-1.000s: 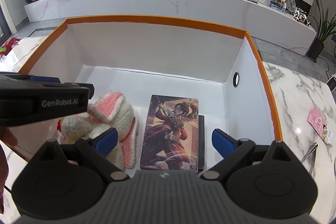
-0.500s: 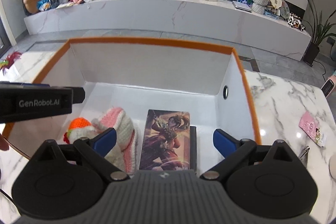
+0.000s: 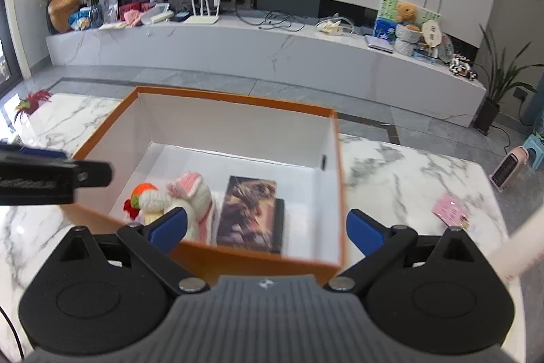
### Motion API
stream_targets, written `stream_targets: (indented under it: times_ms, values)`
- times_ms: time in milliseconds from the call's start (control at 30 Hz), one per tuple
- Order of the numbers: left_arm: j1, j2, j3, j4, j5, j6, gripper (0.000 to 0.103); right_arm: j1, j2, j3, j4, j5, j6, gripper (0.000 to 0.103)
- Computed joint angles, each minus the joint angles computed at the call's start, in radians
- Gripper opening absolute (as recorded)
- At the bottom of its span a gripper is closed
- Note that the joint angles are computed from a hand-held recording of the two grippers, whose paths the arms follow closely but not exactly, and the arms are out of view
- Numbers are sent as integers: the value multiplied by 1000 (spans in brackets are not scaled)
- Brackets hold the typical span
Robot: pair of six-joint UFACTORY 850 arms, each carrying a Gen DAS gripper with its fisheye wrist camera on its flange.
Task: Organize objects
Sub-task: 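Move both tools to the table toys beside the orange box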
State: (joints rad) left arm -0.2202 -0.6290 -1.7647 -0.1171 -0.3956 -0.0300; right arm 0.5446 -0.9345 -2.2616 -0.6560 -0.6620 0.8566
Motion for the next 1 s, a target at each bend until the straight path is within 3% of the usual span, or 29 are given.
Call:
stream_targets:
  times_ms: [100,200,367,567,767,900,1000]
  values:
    - [-6,58,93,50,5,-45,74,1,164,281,-102,142,202,102]
    - [-13,115,197,106,28,-75,74,4,251,448,-145,239,338,102]
    - [-7,179,345,-18,23,24,74,2,299,560,65,378,149,102]
    - [-17,158,366,-25,-39,51,74,25,271,529,116,361,36,102]
    - [-20,142,374,-5,-25,32,74,18,255,512,150,378,3,102]
    - [5,100,344,-246,-61,197,74,12,245,498,178,365,-16,102]
    - [4,77,328,-232,-77,157,74,8,240,493,201,364,-35,102]
